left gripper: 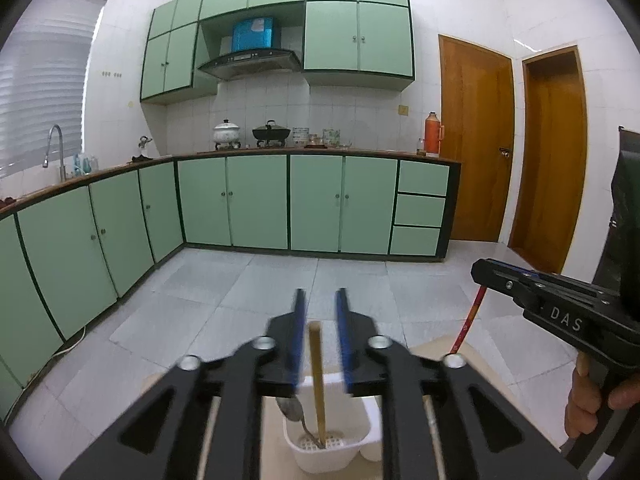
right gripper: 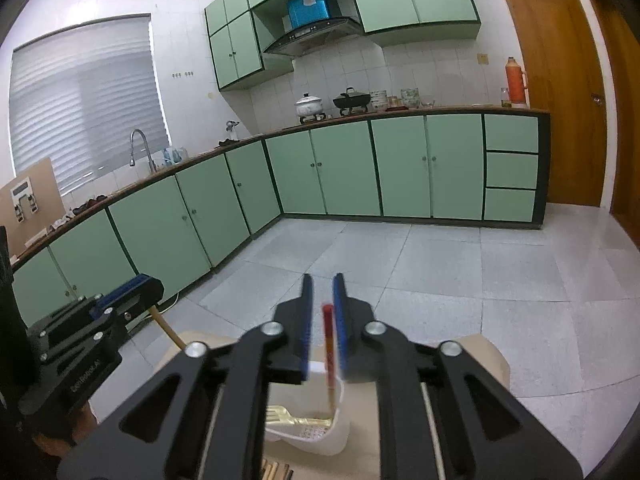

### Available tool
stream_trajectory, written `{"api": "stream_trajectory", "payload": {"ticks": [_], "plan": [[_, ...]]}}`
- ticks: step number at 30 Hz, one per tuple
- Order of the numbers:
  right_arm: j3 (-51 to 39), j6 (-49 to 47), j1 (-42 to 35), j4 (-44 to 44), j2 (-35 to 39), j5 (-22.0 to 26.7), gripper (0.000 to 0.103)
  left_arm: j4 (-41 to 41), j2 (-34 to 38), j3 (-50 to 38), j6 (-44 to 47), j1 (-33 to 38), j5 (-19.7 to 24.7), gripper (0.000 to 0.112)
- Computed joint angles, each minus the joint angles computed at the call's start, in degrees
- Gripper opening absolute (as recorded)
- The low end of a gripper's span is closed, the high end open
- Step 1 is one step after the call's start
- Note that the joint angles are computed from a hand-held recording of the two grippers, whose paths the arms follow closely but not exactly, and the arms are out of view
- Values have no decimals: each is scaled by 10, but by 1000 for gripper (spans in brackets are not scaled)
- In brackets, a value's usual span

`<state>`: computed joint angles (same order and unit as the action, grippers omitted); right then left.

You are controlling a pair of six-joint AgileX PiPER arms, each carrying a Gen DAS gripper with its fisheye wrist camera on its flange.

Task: Organize utensils
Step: 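Lift both chopsticks and drop them into the white holder with both tools, then return both tools to the remaining chopsticks on the mat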

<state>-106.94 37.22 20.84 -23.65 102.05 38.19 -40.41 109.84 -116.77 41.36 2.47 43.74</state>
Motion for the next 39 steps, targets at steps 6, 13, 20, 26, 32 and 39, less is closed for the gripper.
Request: {"api": "stream_trajectory", "payload": {"ticks": [6,13,20,26,32,39], "plan": [[83,73,16,-72,-71,-23,42,-59,-68,78,43,31,-7,44],[275,314,121,-306,-209,-1,66,-134,-182,229,125,80,4,58],[439,531,308,-469,-283,159,78,-180,-306,433,241,155,41,64],[523,631,458,-463,-280,280,80,-156,-364,566,317,209,59,66],[564,716,529,-420,-238,303,77,-160,-388,658,372,243,52,66],[571,806,594,-383,-167,300,62,-177,-410,730,444,278,47,66]]}}
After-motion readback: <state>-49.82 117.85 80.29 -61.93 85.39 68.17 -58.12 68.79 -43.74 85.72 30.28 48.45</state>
